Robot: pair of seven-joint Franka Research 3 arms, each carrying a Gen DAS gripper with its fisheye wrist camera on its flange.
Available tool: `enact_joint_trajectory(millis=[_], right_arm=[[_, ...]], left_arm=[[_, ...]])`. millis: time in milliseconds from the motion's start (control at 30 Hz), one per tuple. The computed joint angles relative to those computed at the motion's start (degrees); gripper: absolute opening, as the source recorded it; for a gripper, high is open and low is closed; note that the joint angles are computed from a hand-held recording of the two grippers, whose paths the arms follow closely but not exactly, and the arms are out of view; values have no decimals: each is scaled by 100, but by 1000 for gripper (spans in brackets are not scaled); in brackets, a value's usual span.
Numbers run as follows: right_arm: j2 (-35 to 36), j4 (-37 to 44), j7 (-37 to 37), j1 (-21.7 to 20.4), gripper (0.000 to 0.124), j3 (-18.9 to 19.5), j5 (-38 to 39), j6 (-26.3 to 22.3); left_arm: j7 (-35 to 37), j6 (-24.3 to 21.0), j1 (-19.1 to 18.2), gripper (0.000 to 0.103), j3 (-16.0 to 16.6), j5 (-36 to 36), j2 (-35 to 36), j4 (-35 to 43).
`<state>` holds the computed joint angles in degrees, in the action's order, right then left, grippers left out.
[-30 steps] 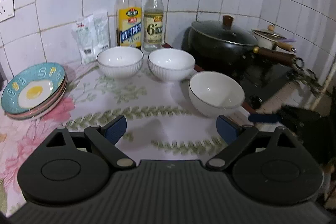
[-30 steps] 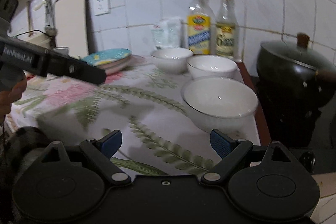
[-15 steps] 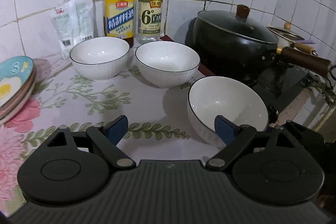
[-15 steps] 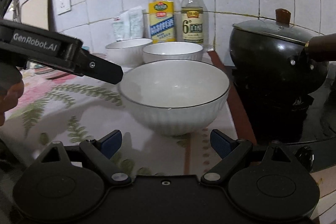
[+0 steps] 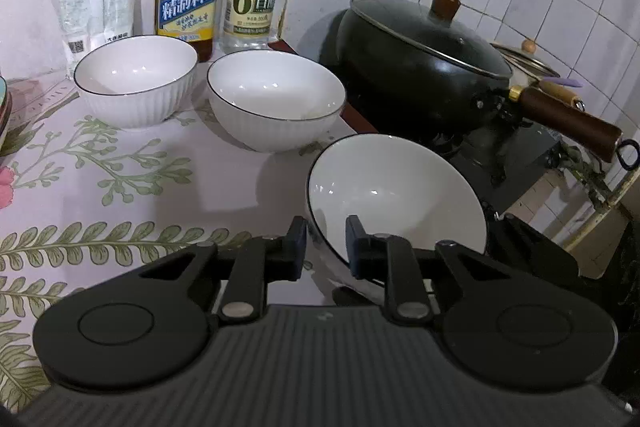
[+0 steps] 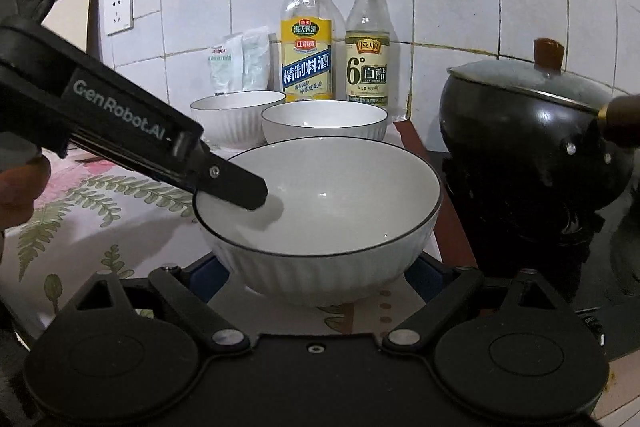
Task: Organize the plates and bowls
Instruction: 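Grasp the white bowl rim with the left tool while the right tool grasps it too, then lift the white bowl with both tools and carry it beside the plate stack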
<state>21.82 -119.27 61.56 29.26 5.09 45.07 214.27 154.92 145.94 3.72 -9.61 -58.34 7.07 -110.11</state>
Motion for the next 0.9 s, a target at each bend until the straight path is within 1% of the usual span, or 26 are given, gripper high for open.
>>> enact_joint_trajectory(millis=[100,200,267,400,500,600,700,900], right_arm=[[4,106,-256,124,95,-70,293,-90],[-39,118,-168,91,95,-17,338,-216],[-56,154,-173,141,95,-25,435,-284],[-71,303,-552,384,95,-111,807,-340],[-103,465,-930,549,95,-136,1207,-384],[-126,676,-1396,713,95,-109,1700,-344],[-94,972,-1997,822,95,-23,2172,-261],[34,1805,-3702,897,95,299,3379,-189]], left_arm=[[74,113,-19,19,-5,-9,-69,-96],[132,165,-28,19,27,-18,-146,-174],[204,179,-26,19,64,-24,-217,-234],[314,136,-6,19,189,-16,-428,-385],[462,63,10,19,310,-172,-613,-496],[721,56,1,19,450,-365,-844,-650],[828,16,-9,19,613,-418,-1046,-751],[813,-256,85,20,966,-452,-1314,-806]])
